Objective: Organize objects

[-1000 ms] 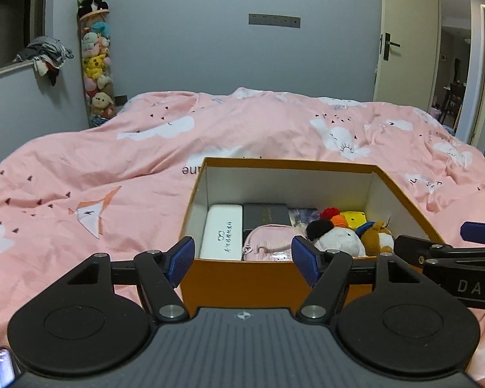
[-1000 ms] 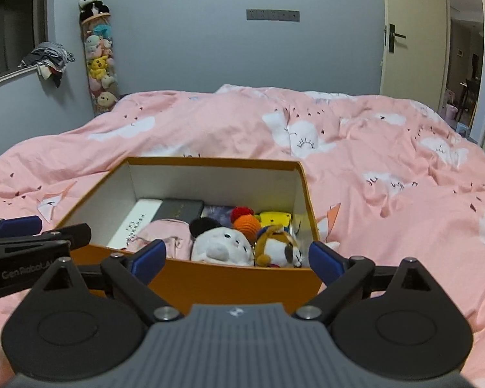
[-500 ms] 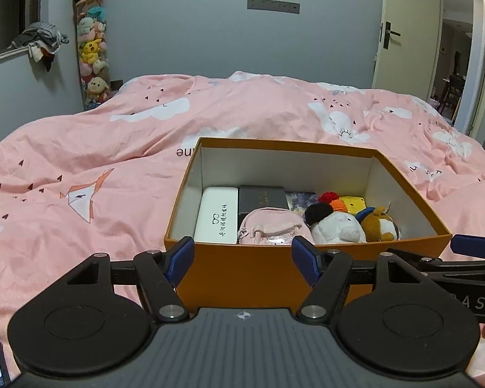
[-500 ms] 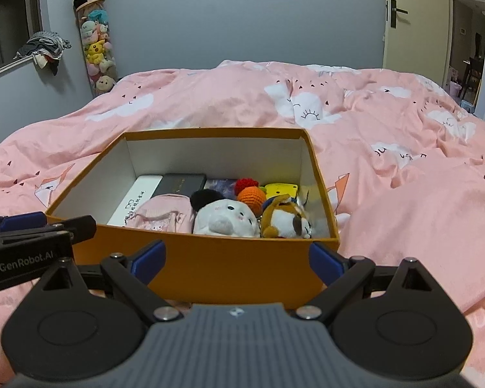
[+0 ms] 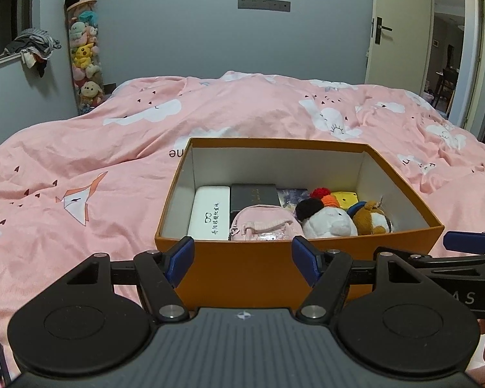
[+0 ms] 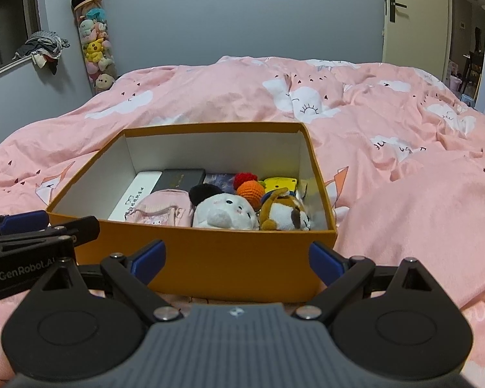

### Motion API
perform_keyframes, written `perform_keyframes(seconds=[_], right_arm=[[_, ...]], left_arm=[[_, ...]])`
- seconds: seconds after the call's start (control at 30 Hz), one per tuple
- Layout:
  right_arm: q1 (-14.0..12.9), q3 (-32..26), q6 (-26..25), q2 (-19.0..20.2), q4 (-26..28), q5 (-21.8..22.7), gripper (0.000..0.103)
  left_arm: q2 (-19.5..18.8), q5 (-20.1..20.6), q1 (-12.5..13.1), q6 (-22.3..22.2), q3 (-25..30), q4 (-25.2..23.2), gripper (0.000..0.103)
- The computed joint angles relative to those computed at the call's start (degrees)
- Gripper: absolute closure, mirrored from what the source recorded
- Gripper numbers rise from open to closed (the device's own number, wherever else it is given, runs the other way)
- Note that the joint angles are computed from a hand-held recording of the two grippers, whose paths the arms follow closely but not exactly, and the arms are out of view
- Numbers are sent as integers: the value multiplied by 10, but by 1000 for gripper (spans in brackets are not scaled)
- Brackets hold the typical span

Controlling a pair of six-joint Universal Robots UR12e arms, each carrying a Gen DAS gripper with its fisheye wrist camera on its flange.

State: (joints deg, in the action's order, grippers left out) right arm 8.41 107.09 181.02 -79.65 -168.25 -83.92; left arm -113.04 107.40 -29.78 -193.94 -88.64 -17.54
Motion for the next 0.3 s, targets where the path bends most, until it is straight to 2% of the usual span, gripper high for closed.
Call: perform_keyframes(seconds=[0.3], right_arm=[[2, 0, -7, 0, 5, 1, 8]], left_arm=[[2, -3, 2, -8, -3, 6, 23]])
